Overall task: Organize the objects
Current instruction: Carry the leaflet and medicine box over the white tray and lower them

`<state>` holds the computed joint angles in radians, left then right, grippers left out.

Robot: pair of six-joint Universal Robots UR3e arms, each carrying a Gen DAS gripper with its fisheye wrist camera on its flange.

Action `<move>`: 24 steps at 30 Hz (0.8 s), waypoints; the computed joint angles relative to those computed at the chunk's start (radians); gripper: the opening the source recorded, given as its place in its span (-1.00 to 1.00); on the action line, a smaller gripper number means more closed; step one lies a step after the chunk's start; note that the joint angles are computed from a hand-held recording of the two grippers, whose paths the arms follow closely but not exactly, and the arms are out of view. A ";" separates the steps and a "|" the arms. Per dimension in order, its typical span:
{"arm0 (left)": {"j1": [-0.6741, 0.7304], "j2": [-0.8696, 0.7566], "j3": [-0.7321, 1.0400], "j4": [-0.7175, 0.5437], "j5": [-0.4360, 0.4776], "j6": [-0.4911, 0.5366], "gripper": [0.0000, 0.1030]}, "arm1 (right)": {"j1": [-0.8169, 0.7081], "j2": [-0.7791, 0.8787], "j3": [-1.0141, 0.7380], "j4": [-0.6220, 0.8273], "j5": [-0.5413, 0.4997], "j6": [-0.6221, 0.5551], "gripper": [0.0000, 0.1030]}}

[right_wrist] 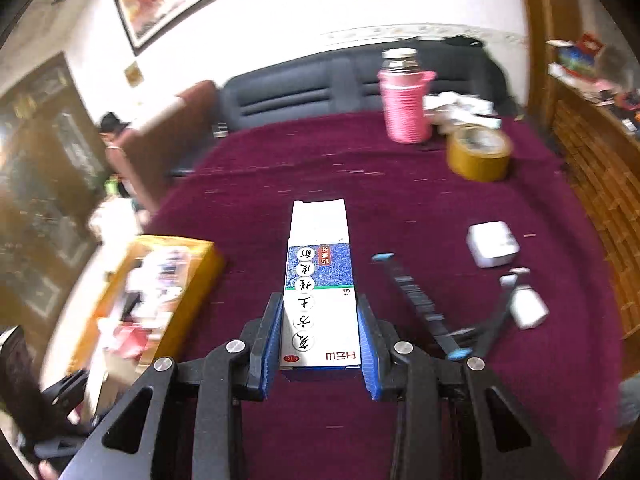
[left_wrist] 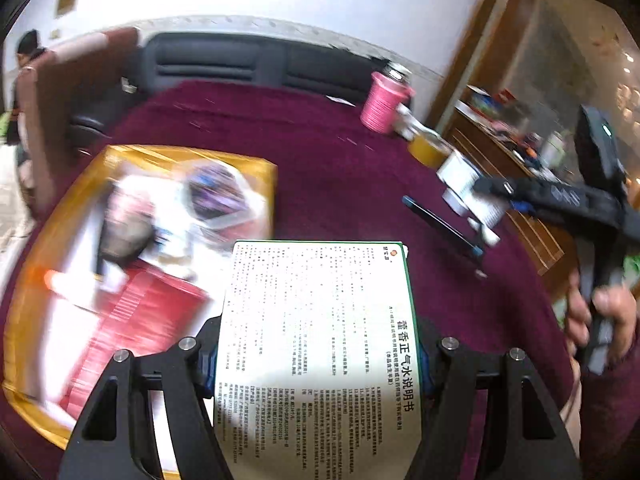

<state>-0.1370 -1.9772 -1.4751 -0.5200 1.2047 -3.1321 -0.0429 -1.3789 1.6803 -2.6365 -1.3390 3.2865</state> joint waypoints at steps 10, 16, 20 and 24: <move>0.167 -0.075 0.146 -0.106 0.118 0.069 0.33 | 0.247 0.294 -0.316 0.042 0.106 0.150 -0.27; 0.210 -0.163 0.258 -0.158 0.132 0.098 0.34 | 0.351 0.478 -0.560 0.134 0.092 0.193 -0.27; 0.223 -0.242 0.382 -0.214 0.138 0.109 0.34 | 0.392 0.581 -0.720 0.205 0.073 0.217 -0.26; 0.235 -0.381 0.610 -0.342 0.140 0.114 0.34 | 0.408 0.646 -0.824 0.262 0.055 0.221 -0.26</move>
<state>0.0977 -2.3586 -0.8649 -0.8616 1.3443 -3.0186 0.3649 -0.7329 0.8565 -2.3748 -1.2840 3.5071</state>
